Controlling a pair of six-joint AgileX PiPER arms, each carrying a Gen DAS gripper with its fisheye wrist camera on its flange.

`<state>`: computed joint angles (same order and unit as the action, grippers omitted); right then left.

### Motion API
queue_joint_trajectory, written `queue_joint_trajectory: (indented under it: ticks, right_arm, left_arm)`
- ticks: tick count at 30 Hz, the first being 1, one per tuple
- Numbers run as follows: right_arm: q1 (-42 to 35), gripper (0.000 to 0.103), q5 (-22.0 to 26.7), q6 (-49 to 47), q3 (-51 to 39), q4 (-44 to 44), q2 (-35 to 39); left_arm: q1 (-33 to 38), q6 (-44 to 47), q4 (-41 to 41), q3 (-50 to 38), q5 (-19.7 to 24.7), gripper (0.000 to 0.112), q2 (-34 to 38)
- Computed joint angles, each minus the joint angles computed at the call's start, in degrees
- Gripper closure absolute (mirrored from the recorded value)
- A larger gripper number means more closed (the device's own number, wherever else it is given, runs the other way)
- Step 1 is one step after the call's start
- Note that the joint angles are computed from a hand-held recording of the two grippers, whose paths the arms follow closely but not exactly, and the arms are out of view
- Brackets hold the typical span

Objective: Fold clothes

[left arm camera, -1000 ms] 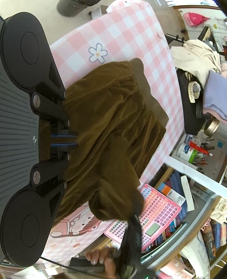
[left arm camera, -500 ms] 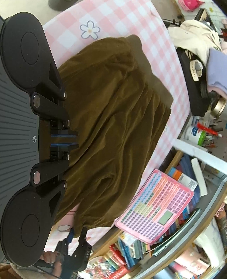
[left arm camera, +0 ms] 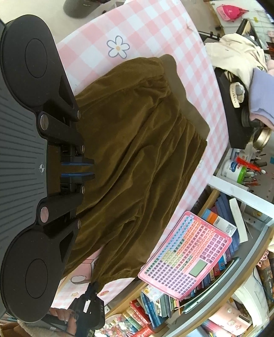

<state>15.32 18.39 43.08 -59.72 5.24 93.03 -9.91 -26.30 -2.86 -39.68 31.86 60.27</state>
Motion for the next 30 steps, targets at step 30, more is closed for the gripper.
queue_joint_trajectory:
  ticks: [30]
  right_arm:
    - [10.22, 0.066, 6.77, 1.34, 22.28, -20.42, -25.9]
  left_arm:
    - [-5.55, -5.31, 4.12, 0.7, -3.66, 0.103, 1.67]
